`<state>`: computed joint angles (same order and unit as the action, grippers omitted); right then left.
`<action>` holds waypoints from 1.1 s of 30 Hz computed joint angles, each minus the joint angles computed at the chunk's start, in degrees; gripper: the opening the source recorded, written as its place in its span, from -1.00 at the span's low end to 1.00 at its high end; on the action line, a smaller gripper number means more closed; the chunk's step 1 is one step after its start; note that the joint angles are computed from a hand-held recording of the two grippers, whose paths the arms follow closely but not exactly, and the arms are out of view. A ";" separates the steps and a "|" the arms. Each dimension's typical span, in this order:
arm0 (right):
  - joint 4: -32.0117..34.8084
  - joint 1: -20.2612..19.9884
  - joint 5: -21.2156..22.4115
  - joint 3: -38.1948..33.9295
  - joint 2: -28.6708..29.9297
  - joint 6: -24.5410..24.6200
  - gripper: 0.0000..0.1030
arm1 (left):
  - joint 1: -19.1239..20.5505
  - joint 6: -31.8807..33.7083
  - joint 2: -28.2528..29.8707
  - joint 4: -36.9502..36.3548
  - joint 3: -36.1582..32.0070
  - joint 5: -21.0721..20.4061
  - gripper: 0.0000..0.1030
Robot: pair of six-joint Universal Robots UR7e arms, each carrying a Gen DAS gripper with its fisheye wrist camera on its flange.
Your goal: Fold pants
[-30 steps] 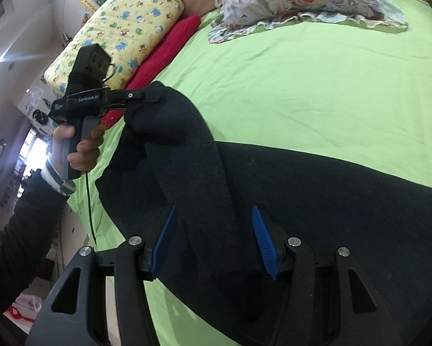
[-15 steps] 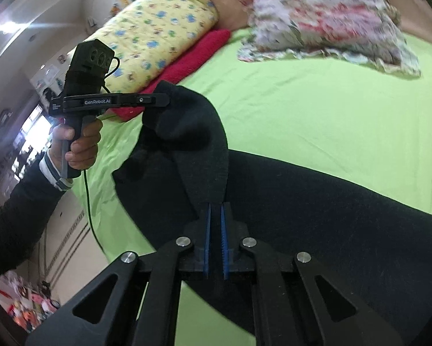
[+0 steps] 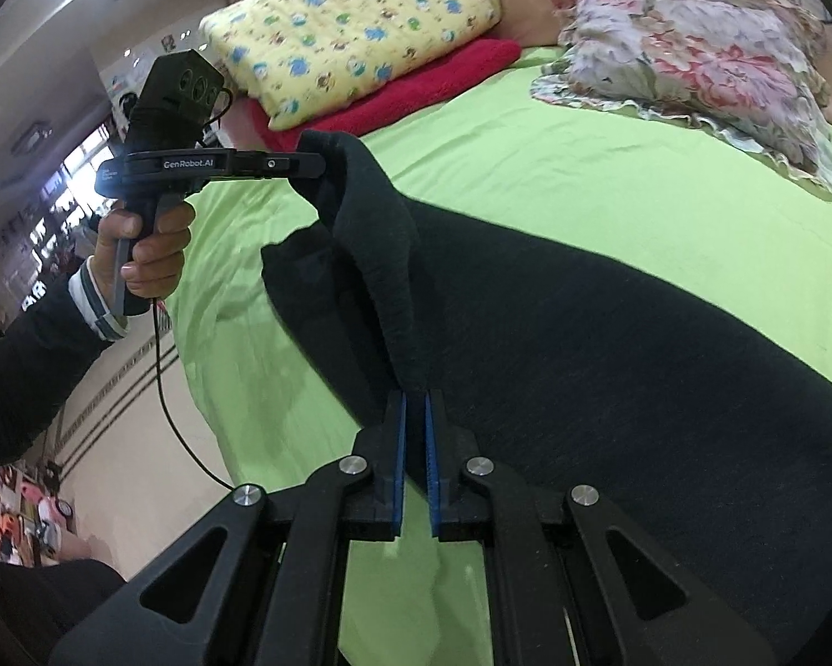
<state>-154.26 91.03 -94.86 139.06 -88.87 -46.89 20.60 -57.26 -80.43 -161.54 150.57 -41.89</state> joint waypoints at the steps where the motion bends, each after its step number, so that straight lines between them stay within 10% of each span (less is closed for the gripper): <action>1: -0.28 0.16 -0.40 0.25 0.03 -0.47 -0.86 | -0.44 -1.40 -0.07 0.44 0.56 0.37 -0.88; 18: -0.73 1.75 -2.12 3.45 -0.10 -5.58 -0.93 | -7.44 -21.24 -2.58 11.44 5.21 1.87 -0.80; 24: -3.28 2.76 -3.56 5.00 -0.05 -4.61 -0.91 | -10.81 -32.99 -7.27 28.10 3.27 1.24 -0.62; 28: 0.04 1.51 -0.56 4.01 -2.99 -2.41 -0.84 | -15.62 -45.44 -10.59 39.40 2.52 1.12 0.15; 33: 1.34 -0.74 1.86 2.76 -5.37 0.93 -0.32 | -21.15 -59.95 -11.40 47.33 1.82 1.92 0.43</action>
